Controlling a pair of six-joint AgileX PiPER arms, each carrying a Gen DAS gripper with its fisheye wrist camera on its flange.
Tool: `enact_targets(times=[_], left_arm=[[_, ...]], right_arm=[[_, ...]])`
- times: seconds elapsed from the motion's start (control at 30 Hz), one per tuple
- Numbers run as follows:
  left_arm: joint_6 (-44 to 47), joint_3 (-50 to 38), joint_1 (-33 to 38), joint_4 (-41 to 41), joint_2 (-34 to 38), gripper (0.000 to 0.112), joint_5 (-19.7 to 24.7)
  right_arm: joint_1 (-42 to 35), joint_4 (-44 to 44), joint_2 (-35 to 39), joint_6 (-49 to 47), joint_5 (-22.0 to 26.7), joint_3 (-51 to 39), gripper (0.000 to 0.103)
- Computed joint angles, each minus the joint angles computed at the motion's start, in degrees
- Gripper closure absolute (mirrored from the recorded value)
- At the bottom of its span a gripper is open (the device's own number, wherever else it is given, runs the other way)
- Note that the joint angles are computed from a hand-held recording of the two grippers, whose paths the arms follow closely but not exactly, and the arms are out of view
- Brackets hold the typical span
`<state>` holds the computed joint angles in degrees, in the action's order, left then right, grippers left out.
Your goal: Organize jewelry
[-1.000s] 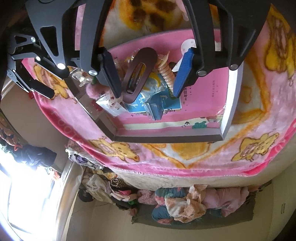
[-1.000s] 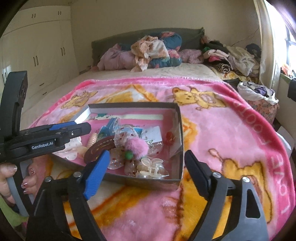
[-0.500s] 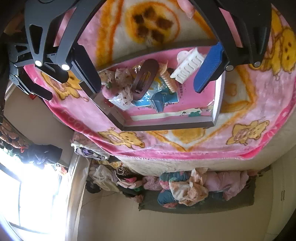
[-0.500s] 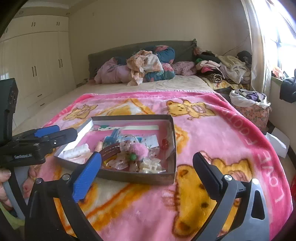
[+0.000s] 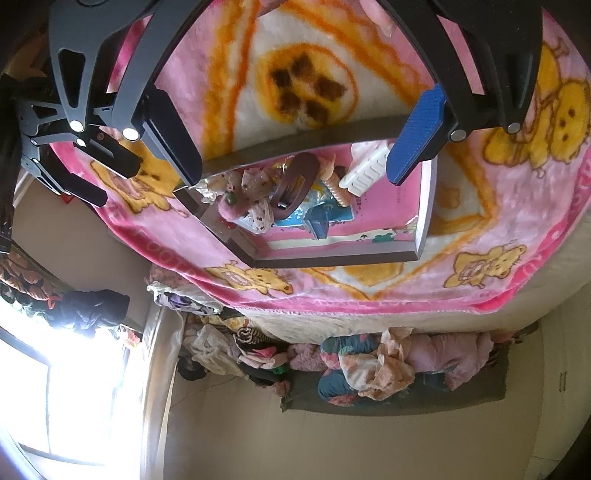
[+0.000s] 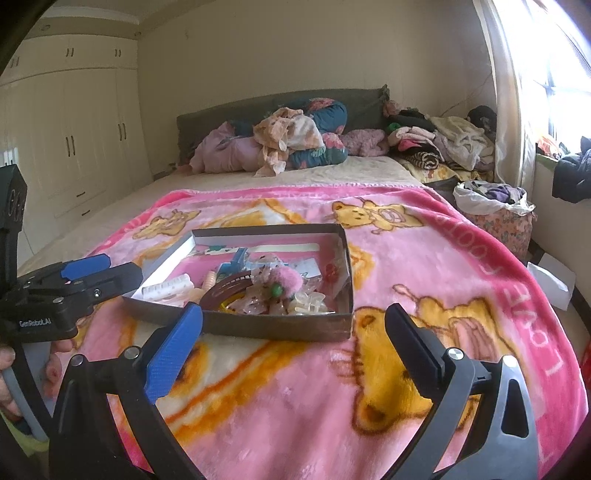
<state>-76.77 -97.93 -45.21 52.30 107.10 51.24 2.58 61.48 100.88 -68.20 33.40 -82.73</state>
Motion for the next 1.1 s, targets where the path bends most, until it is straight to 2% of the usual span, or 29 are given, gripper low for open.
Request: enact_targets(times=[0.53,0.93,1.03,1.1], left_arm=[[-12.76,11.28,-4.66,8.09,-4.37,0.021,1.87],[-18.30,15.87,-6.55,11.93,-5.43,0.021,4.31],[-18.69,15.62,-7.27,12.16,-4.67,0.021,6.48],[-19.35,16.44,-7.41,12.11,-4.88,0.021,6.29]], right_arm=[[-0.24,15.17,-5.20,-14.43,-2.73,12.52,0.007],[0.99,28.29,-8.36,-29.86,-6.17,21.18,0.007],[1.08,33.74,-8.91,-35.42,-6.68,23.15,0.007],[1.08,37.86,-9.21,-39.94,-6.83,24.46,0.007]])
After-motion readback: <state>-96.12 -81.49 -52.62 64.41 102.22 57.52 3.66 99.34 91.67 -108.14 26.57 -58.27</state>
